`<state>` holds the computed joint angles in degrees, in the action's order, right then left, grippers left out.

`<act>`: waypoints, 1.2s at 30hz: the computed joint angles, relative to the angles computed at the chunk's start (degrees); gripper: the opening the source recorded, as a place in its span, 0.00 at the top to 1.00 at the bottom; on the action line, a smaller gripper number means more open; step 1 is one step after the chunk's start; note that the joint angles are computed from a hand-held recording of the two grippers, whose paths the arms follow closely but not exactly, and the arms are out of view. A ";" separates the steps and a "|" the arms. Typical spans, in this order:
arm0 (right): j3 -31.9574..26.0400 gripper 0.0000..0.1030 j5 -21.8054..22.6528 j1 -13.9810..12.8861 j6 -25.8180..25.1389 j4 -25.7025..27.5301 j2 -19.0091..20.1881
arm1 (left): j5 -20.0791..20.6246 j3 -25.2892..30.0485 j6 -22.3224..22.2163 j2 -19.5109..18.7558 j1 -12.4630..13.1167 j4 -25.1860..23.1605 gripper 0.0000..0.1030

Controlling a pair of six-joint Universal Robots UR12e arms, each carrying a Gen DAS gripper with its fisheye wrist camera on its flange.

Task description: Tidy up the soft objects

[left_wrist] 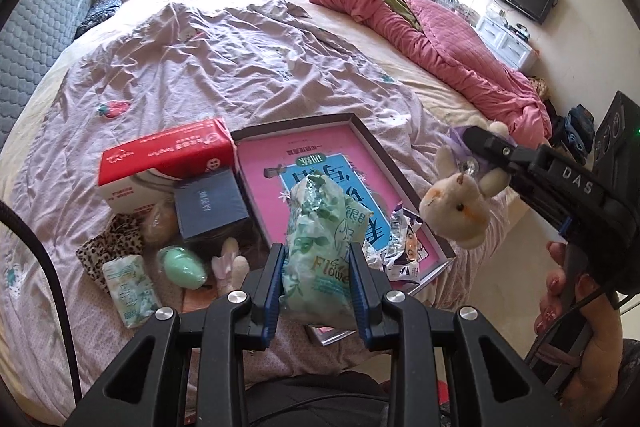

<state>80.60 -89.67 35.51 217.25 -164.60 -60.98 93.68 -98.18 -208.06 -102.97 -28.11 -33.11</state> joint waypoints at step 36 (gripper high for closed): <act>1.69 0.78 5.97 -3.12 6.75 0.17 3.20 | -6.18 5.90 3.12 -8.33 0.13 -9.97 0.70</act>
